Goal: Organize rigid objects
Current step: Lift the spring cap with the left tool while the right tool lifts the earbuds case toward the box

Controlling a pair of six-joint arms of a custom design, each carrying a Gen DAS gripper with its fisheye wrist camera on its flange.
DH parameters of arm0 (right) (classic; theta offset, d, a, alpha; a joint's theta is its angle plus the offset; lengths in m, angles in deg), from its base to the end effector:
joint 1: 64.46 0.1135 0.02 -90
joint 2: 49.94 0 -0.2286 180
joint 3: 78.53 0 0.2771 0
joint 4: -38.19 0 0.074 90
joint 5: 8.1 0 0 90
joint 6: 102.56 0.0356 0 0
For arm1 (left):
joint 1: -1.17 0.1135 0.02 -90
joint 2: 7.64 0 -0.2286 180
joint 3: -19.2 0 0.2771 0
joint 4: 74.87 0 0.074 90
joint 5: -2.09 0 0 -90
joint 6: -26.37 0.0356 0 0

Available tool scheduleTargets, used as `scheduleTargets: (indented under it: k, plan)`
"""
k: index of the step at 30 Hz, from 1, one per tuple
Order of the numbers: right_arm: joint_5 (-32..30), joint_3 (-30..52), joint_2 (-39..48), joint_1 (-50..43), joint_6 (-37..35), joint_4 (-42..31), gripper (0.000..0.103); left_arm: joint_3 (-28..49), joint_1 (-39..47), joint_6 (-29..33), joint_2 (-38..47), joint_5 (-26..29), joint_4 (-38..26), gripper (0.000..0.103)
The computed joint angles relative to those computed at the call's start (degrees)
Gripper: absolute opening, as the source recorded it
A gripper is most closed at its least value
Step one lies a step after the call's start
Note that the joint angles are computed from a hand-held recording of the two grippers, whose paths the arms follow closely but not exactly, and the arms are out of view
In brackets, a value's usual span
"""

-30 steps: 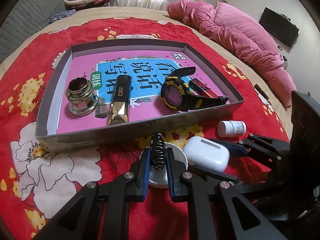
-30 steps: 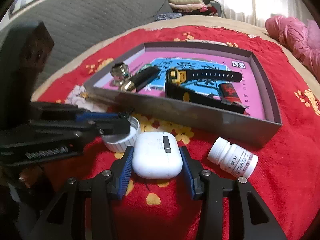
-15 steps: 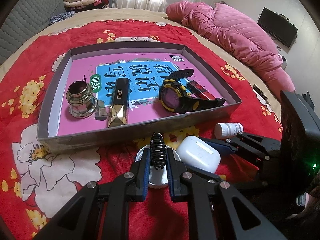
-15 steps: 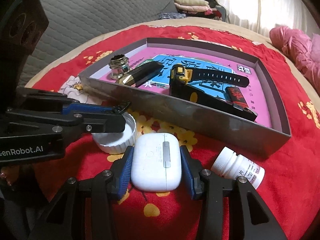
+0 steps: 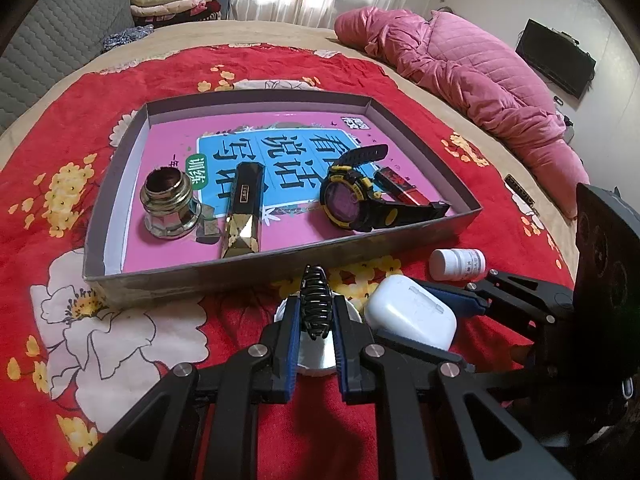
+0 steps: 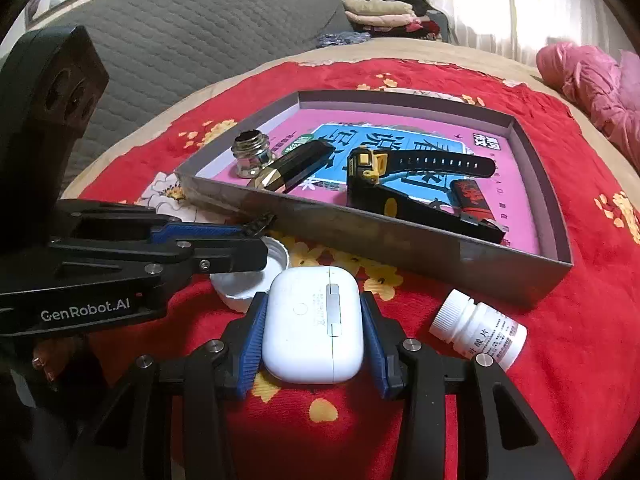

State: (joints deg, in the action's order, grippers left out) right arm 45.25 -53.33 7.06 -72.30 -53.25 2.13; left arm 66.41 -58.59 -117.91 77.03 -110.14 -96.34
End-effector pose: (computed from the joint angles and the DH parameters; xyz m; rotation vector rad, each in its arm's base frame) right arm 0.1710 -0.0021 0.0642 -0.8560 2.3349 0.5498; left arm 0.1496 -0.2299 0.0810 -0.0169 2.5146 -0.3170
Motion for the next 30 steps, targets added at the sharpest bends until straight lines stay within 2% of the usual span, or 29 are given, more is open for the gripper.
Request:
scheduleTargets:
  k: [15,30]
  plan:
    - [-1.2,-1.5,-12.4,-2.1,0.3,-9.7,0.046,-1.2,-1.8,-1.0,-4.3,-2.5,-2.2,0.015]
    - [-2.5,-0.8,-21.0,-3.9,0.3,-17.2,0.046,-2.9,-2.0,-2.3,-10.7,-4.7,-6.3,0.015]
